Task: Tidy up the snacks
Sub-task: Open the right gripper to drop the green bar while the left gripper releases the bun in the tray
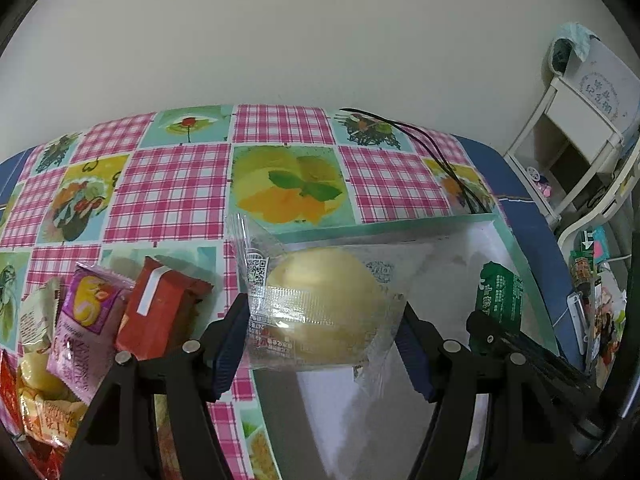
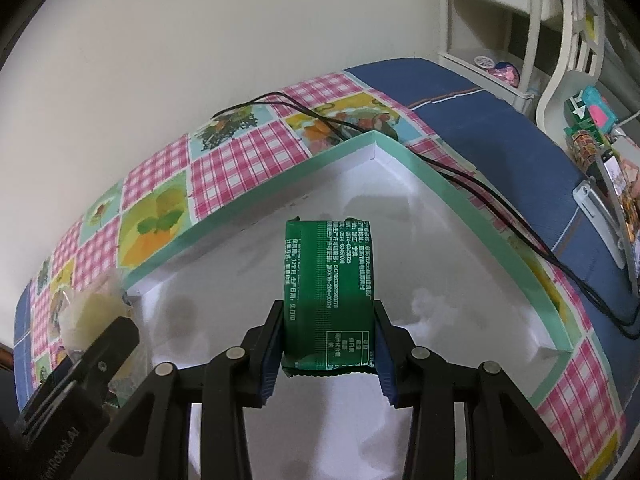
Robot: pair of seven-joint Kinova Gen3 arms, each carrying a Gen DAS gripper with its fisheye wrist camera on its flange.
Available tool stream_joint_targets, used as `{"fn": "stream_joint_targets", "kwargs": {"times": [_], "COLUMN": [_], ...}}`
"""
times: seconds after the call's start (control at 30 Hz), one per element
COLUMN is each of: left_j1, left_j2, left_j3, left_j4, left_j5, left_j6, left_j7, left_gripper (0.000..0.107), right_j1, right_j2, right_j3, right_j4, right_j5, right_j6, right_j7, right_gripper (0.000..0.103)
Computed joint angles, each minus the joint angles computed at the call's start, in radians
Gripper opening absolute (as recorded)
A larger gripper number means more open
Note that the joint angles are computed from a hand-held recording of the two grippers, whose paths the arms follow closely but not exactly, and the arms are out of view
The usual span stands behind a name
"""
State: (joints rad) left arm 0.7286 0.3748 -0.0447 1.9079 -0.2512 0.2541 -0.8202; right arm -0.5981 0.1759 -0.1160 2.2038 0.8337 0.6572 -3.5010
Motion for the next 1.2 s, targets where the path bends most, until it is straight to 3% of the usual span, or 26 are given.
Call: {"fn": "stream_joint_targets", "kwargs": {"times": [0.33, 0.43, 0.57, 0.7, 0.77, 0.97, 1.07, 1.2], "left_j1": [-0.010, 0.001, 0.010, 0.030, 0.013, -0.015, -0.043, -0.097], "left_j2": [0.004, -0.006, -0.026, -0.037, -0.041, -0.080, -0.090, -0.100], "left_j3": [0.003, -0.008, -0.013, -0.024, 0.000, 0.022, 0.040, 0.076], "left_j4": [-0.001, -0.006, -0.026, -0.086, -0.113, -0.098, -0.093, -0.085], "left_j5": [0.012, 0.013, -0.010, -0.045, -0.070, -0.191, -0.216, -0.220], "left_j6": [-0.028, -0.015, 0.044, 0.195, 0.270, 0.326, 0.344, 0.353], "left_j7": [-0.023, -0.022, -0.001, 0.040, 0.060, 0.210, 0.256, 0.287], "left_gripper": [0.076, 0.090, 0.091, 0.093, 0.093, 0.101, 0.101, 0.101], "right_j1": [0.007, 0.026, 0.028, 0.036, 0.058, 0.024, 0.003, 0.003], "right_j2": [0.031, 0.029, 0.025, 0.020, 0.024, 0.008, 0.001, -0.025], "right_j3": [0.017, 0.015, 0.013, 0.002, -0.027, -0.013, -0.020, -0.030], "right_j4": [-0.021, -0.034, -0.066, -0.116, -0.149, -0.191, -0.209, -0.201], "right_j5": [-0.032, -0.082, -0.140, -0.207, -0.242, -0.271, -0.245, -0.232], "right_j6": [-0.013, -0.021, 0.013, 0.070, 0.108, 0.186, 0.234, 0.224], "right_j7": [0.047, 0.115, 0.204, 0.320, 0.401, 0.487, 0.493, 0.486], "right_gripper": [0.043, 0.044, 0.063, 0.070, 0.080, 0.103, 0.103, 0.103]}}
